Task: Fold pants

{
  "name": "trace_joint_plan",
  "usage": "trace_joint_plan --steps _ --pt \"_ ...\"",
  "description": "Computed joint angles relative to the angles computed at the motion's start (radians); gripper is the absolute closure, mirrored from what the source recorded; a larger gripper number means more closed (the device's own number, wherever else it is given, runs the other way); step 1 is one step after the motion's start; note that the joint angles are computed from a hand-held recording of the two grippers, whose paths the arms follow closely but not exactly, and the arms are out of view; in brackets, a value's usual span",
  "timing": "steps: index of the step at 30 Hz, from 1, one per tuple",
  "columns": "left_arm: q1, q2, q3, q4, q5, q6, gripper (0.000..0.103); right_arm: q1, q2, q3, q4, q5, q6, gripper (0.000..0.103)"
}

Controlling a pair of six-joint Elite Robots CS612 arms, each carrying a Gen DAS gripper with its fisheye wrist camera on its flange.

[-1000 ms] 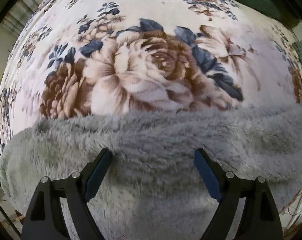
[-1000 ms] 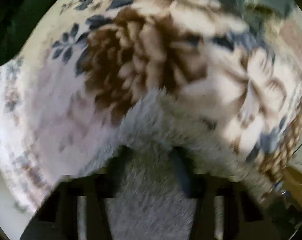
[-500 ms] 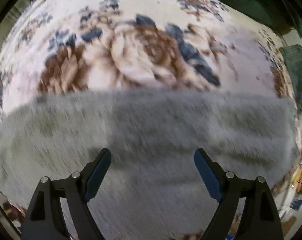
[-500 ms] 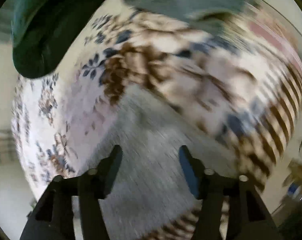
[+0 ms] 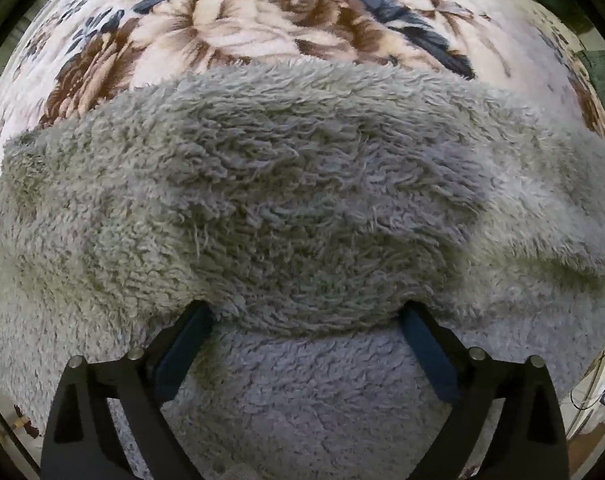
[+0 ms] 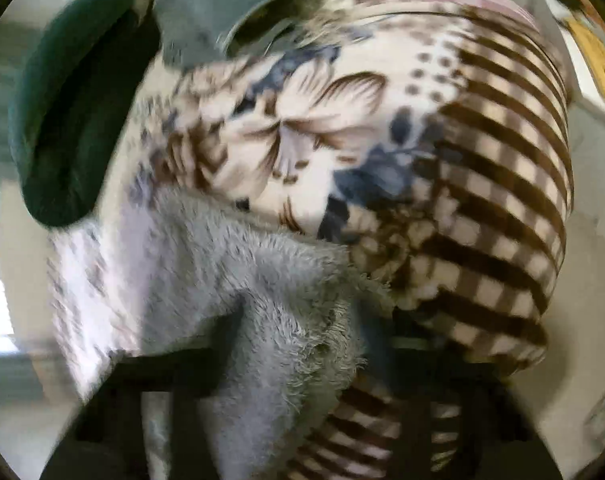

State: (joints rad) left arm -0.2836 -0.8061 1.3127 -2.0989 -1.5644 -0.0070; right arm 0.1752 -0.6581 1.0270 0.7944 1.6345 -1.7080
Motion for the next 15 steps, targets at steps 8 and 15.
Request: trace_joint_plan --steps 8,15 --pt "-0.008 0.069 -0.089 0.041 0.012 -0.023 0.0 -0.024 -0.034 0.067 -0.027 -0.095 0.041 0.086" --pt "-0.019 0.042 -0.035 0.015 0.022 -0.048 0.0 -0.006 -0.102 0.234 -0.3 -0.108 0.171 0.018"
